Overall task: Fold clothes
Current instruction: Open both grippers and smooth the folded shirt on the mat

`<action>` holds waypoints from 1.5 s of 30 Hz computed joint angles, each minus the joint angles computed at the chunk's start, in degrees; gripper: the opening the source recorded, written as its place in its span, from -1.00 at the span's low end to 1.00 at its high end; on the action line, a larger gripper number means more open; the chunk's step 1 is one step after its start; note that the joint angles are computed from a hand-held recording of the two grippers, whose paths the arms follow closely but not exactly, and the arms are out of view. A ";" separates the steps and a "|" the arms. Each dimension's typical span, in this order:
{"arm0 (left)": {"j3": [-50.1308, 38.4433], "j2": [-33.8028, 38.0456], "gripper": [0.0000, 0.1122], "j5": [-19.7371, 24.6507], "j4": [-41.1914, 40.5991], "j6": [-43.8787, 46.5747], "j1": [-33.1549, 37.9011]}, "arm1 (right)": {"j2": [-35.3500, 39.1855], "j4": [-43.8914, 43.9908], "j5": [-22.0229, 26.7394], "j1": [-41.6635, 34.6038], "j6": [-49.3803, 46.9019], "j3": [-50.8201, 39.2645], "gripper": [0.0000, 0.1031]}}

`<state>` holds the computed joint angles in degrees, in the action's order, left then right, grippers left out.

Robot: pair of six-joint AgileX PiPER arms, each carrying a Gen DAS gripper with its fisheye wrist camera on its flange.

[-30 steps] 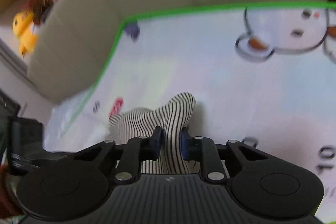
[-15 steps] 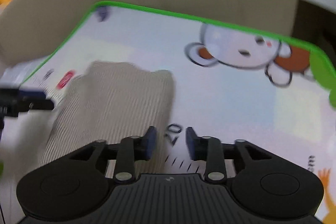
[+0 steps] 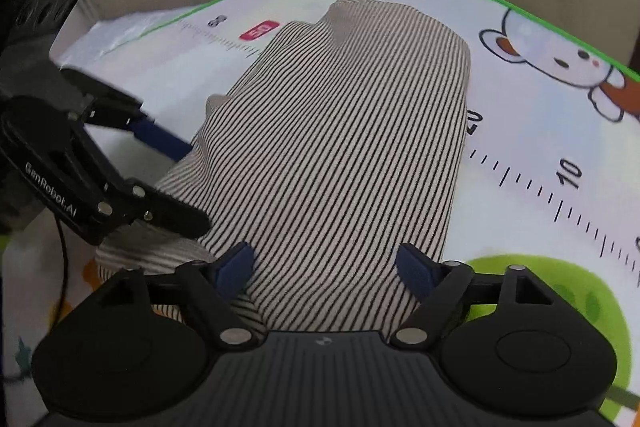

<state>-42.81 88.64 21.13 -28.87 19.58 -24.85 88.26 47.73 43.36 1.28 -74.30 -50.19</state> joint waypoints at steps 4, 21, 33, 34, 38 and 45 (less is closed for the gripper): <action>-0.62 -0.09 0.66 1.26 1.25 -2.82 0.46 | 1.50 8.09 -0.78 -1.38 -0.51 1.74 1.00; -0.08 0.41 0.80 2.04 -1.89 1.10 2.87 | 1.96 5.13 -6.21 2.93 8.08 2.13 1.00; -0.49 0.43 0.82 3.52 -3.53 2.31 4.35 | -7.94 7.78 1.36 -0.03 -18.47 4.06 0.49; -0.62 0.15 0.82 3.65 -3.81 2.47 4.91 | -8.85 7.68 3.62 -0.63 -20.76 4.53 0.49; -0.01 -2.23 0.80 1.54 -0.96 -0.50 7.99 | -12.25 6.41 10.89 -1.97 -29.32 6.96 0.49; 1.17 -6.69 0.80 -0.22 0.10 0.30 12.53 | -14.59 6.58 -4.55 7.01 -44.18 17.59 0.49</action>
<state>-41.64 81.95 20.91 -28.77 19.88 -12.32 73.66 54.31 38.82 8.29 -118.48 -32.60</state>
